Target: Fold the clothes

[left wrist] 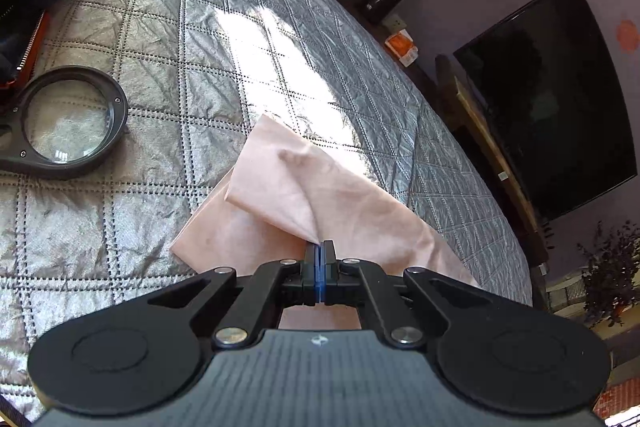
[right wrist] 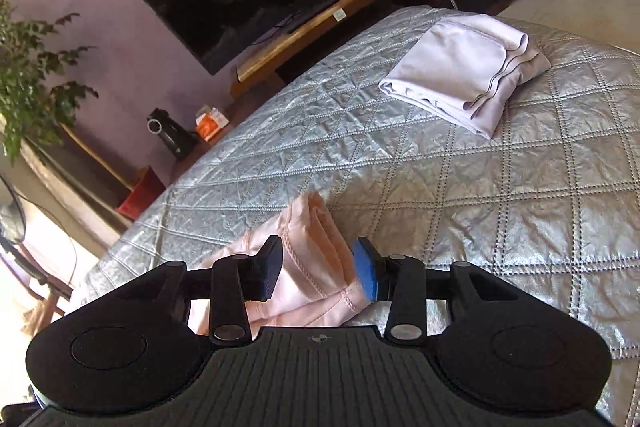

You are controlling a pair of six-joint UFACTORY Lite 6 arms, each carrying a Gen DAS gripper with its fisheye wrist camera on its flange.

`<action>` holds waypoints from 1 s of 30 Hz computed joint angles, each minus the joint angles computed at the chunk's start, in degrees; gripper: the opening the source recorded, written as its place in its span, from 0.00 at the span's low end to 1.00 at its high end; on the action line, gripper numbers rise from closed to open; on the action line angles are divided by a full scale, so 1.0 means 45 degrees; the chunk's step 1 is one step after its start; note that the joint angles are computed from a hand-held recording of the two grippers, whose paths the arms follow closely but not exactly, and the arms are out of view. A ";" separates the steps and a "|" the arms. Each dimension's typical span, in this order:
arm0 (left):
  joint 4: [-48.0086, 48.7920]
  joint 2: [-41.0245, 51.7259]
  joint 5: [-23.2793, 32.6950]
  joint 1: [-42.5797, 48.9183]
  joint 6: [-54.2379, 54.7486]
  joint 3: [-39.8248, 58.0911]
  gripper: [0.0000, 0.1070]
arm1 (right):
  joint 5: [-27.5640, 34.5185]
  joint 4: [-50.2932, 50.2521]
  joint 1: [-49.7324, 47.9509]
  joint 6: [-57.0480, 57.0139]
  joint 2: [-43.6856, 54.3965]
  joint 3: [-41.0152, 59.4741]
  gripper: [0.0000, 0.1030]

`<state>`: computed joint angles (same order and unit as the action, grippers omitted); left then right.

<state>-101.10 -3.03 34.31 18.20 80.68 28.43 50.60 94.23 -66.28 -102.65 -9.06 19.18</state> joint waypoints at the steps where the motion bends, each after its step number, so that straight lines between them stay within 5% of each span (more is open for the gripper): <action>1: 0.0066 -0.0012 -0.0016 0.0010 -0.0097 0.0010 0.00 | -0.0140 -0.0150 0.0004 0.0110 -0.0004 0.0230 0.54; 3: 0.0269 0.0099 0.0160 0.0121 -0.0360 0.0070 0.00 | -0.0577 -0.1367 0.0182 0.0759 -0.0066 0.0911 0.52; 6: 0.0978 0.0136 0.0442 0.0405 -0.1060 -0.0016 0.00 | 0.1818 -0.3524 -0.0438 0.3988 0.1677 0.2440 0.42; 10: 0.1846 -0.0701 0.0044 0.0251 -0.1587 -0.0338 0.00 | 0.3484 -0.3322 -0.0598 0.6269 0.3065 0.3242 0.44; 15: 0.2256 -0.2616 -0.0880 -0.0554 -0.1860 -0.0488 0.01 | 0.2012 -0.2962 0.0999 0.8919 0.4156 0.3614 0.52; 19: 0.2050 -0.2387 -0.1101 -0.1060 -0.2215 0.0244 0.02 | 0.0581 -0.1871 0.1549 0.8680 0.4471 0.3070 0.54; 30: 0.3438 -0.3328 -0.0787 -0.0028 -0.3662 -0.0311 0.03 | 0.2306 0.3545 0.2538 0.3952 0.6134 0.2153 0.60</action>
